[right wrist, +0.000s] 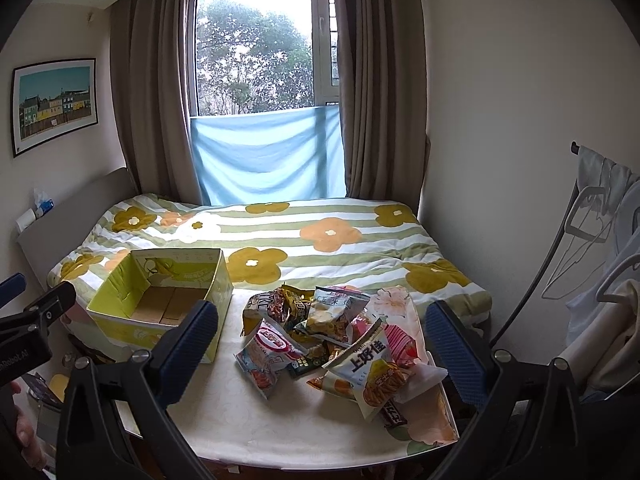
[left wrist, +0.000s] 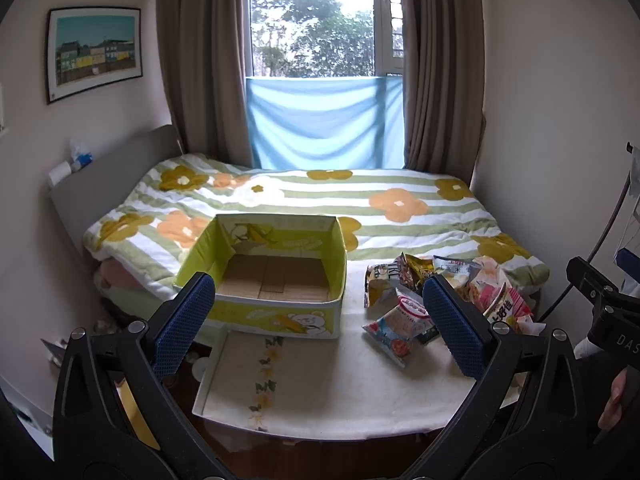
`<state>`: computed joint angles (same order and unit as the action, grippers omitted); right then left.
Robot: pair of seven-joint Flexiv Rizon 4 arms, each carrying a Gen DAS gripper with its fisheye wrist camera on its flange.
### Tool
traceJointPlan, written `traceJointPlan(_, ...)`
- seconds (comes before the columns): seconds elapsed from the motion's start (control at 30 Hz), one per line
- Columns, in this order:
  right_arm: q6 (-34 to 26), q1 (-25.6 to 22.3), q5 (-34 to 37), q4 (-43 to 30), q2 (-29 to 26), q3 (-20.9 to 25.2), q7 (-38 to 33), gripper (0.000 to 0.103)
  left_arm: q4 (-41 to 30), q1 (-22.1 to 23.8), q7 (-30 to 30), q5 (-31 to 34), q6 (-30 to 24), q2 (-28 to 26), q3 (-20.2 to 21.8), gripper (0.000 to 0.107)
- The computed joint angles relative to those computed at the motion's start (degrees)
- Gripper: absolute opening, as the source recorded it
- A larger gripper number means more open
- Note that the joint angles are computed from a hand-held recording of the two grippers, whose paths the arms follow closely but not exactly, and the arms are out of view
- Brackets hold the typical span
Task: Organize snacks
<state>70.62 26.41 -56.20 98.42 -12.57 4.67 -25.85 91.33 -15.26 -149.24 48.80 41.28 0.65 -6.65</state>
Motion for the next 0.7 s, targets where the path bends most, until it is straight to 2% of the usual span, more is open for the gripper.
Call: traceJointPlan(0.7,0.42,-0.37,-0.15,0.35,0.13,-0.06,0.01,0.103,-0.29,-0.19,0.26,-0.68,0.34,-0.55,0.34,0.103)
